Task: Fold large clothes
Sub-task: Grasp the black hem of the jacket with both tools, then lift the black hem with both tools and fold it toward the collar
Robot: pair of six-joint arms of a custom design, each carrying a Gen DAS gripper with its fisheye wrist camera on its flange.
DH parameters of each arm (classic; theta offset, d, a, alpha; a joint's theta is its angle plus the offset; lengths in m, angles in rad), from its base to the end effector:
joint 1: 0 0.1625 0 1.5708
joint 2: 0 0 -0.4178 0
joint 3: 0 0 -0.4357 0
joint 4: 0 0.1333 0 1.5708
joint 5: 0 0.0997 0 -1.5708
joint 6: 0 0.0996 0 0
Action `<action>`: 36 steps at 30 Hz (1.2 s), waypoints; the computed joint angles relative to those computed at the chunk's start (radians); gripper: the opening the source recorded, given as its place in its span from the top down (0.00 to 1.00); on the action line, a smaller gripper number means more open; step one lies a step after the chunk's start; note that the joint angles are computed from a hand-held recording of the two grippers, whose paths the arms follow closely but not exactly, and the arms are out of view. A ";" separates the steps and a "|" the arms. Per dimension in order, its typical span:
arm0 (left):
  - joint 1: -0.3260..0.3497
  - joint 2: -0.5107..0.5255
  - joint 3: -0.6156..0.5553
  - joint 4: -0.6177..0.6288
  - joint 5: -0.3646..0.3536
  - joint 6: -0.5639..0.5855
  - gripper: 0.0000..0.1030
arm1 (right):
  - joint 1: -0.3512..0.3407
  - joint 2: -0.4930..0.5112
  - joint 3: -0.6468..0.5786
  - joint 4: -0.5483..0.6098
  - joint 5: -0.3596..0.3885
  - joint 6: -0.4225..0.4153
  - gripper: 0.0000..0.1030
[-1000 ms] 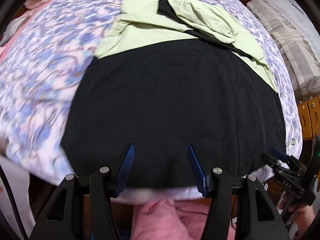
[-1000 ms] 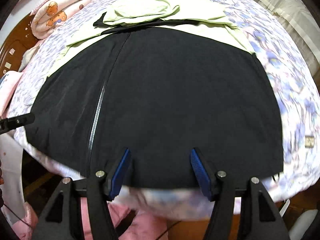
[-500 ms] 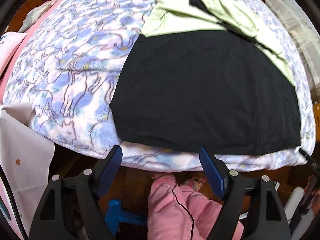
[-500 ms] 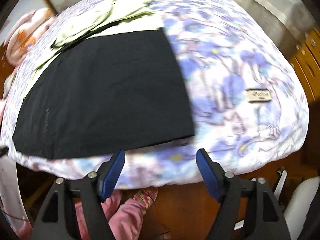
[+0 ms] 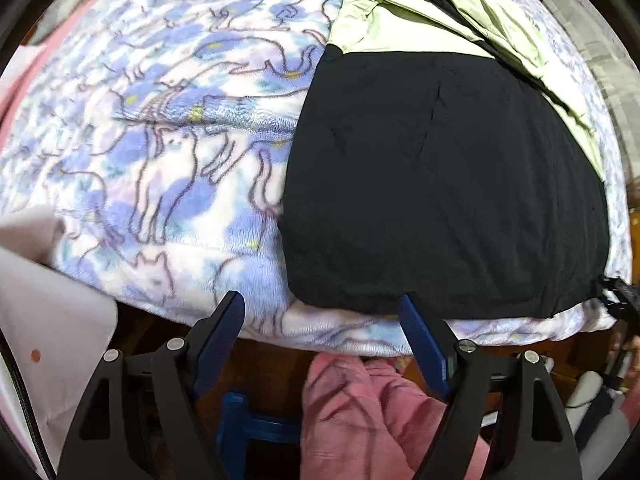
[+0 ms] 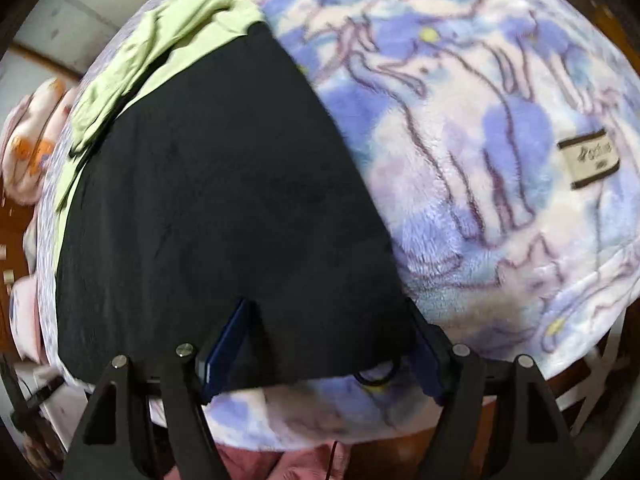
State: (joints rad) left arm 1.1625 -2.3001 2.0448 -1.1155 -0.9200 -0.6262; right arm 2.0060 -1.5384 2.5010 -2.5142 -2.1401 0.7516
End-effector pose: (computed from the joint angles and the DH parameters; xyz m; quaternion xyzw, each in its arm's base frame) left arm 0.0883 -0.2835 0.4866 -0.0708 0.9407 -0.0751 0.3233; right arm 0.2242 -0.2934 0.1367 -0.1485 -0.9482 0.1494 0.2380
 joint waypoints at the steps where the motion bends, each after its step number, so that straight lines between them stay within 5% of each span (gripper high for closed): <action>1: 0.042 0.017 -0.007 -0.041 -0.017 0.046 0.24 | -0.007 0.000 0.006 -0.017 0.004 0.019 0.26; 5: 0.184 0.083 -0.032 -0.169 -0.067 0.199 0.24 | -0.006 -0.007 0.018 -0.042 -0.006 0.108 0.31; 9: 0.330 0.164 -0.067 -0.282 -0.212 0.328 0.24 | 0.025 -0.010 0.025 -0.029 -0.035 0.195 0.37; 12: 0.377 0.216 -0.082 -0.311 -0.248 0.364 0.24 | 0.051 0.007 0.016 -0.012 -0.057 0.269 0.42; 19: 0.377 0.248 -0.051 -0.357 -0.268 0.454 0.25 | 0.050 0.040 -0.010 0.024 -0.067 0.308 0.44; 22: 0.371 0.276 -0.066 -0.336 -0.272 0.434 0.44 | 0.055 0.063 -0.030 0.039 -0.074 0.333 0.47; 27: 0.325 0.275 -0.077 -0.272 -0.241 0.350 0.71 | 0.071 0.097 -0.084 0.092 -0.062 0.344 0.69; 31: 0.317 0.260 -0.084 -0.270 -0.253 0.202 0.84 | 0.074 0.121 -0.103 0.048 -0.009 0.255 0.81; 36: 0.236 0.212 -0.060 -0.270 -0.229 0.042 0.91 | 0.082 0.184 -0.140 -0.097 0.078 0.099 0.83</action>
